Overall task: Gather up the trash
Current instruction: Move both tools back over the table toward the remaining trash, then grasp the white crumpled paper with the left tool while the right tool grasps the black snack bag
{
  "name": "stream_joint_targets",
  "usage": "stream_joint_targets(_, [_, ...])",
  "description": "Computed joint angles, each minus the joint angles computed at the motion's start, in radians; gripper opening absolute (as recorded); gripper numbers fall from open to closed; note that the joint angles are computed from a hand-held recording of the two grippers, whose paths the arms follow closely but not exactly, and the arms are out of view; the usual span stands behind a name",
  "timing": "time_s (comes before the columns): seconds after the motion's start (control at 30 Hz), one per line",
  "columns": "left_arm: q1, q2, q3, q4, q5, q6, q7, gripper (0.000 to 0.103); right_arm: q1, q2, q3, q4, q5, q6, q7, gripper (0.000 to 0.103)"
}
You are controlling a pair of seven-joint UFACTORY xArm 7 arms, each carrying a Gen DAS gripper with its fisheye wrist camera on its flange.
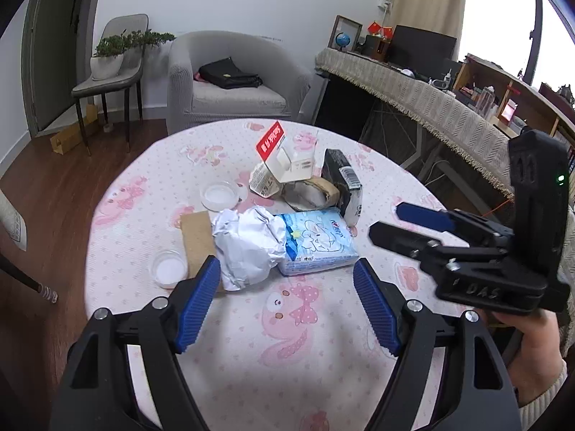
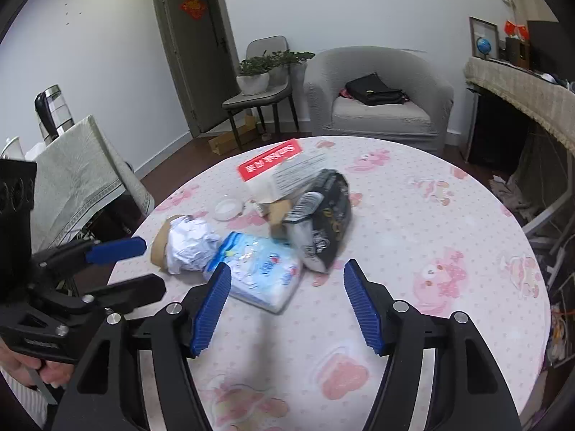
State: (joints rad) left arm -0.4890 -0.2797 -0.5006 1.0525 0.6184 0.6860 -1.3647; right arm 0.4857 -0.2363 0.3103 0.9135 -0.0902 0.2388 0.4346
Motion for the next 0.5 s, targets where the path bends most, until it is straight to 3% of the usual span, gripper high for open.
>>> stream_joint_targets(0.17, [0.000,0.043,0.010,0.015,0.007,-0.015,-0.013,0.079,0.008,0.001,-0.027,0.003,0.030,-0.001,-0.038,0.066])
stream_joint_targets(0.5, [-0.030,0.106,0.064,0.062,0.040,0.038,-0.038,0.079,0.003,0.033,-0.043,0.031,0.055,0.019,-0.082,0.069])
